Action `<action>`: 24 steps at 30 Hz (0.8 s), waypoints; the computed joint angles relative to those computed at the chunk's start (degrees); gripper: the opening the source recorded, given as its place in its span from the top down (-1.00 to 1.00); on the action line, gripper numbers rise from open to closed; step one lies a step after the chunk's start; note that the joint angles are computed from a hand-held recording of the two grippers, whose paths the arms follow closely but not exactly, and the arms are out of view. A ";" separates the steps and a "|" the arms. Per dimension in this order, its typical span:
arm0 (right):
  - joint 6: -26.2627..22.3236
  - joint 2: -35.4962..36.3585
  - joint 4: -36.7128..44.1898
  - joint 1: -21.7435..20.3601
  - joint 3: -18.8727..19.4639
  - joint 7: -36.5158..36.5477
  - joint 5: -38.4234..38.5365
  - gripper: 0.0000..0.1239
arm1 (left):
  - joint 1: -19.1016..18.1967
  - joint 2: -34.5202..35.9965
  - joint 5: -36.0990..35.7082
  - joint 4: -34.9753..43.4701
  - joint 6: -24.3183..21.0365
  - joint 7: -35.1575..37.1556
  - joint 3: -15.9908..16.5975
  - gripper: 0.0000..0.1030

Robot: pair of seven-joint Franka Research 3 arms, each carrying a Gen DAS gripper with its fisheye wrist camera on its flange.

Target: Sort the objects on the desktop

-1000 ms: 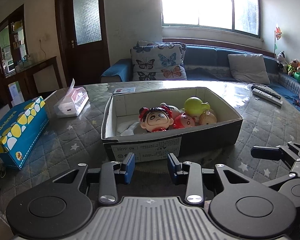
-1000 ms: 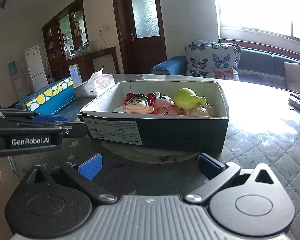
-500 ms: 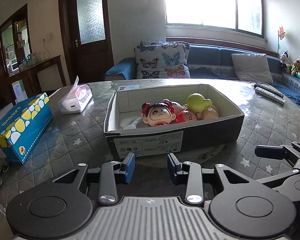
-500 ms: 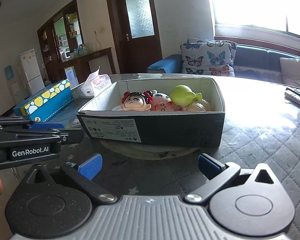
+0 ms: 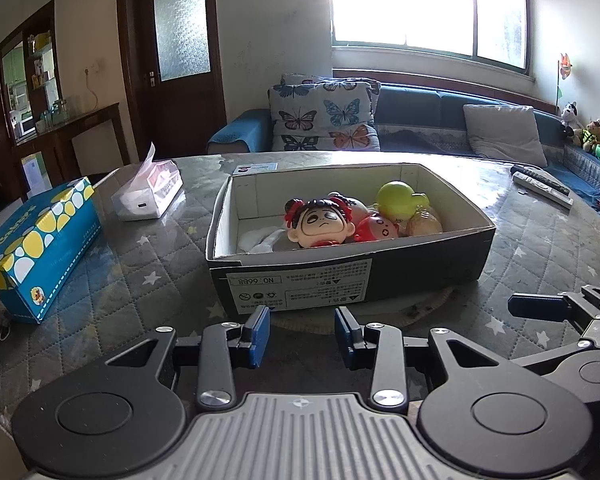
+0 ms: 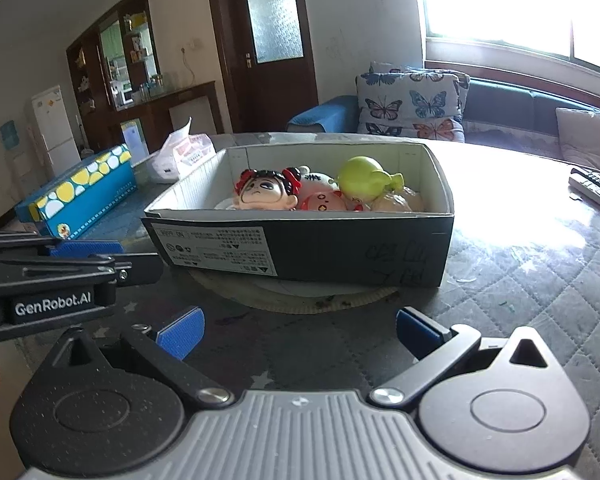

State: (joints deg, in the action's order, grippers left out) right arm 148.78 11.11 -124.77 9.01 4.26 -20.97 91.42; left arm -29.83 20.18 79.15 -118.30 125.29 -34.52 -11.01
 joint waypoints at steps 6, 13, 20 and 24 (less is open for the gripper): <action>1.46 1.46 1.67 0.48 0.45 1.38 -1.12 -0.66 | 0.76 0.65 -0.11 0.38 1.39 0.69 0.46 0.25; 4.32 3.26 3.79 0.91 1.36 3.14 -2.78 -0.66 | 1.56 1.35 -0.36 0.94 2.99 1.58 1.21 0.26; 6.12 4.72 5.47 1.16 2.14 4.88 -4.85 -0.66 | 2.40 1.88 -0.66 1.42 4.63 2.26 1.84 0.27; 7.10 5.74 6.59 1.15 2.69 6.23 -6.39 -0.66 | 2.68 2.39 -1.25 1.94 5.05 2.90 2.15 0.27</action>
State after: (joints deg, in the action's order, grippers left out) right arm 155.87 16.84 -118.18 10.16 6.94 -14.74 85.04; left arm -27.15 22.57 77.90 -116.36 130.33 -31.62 -8.86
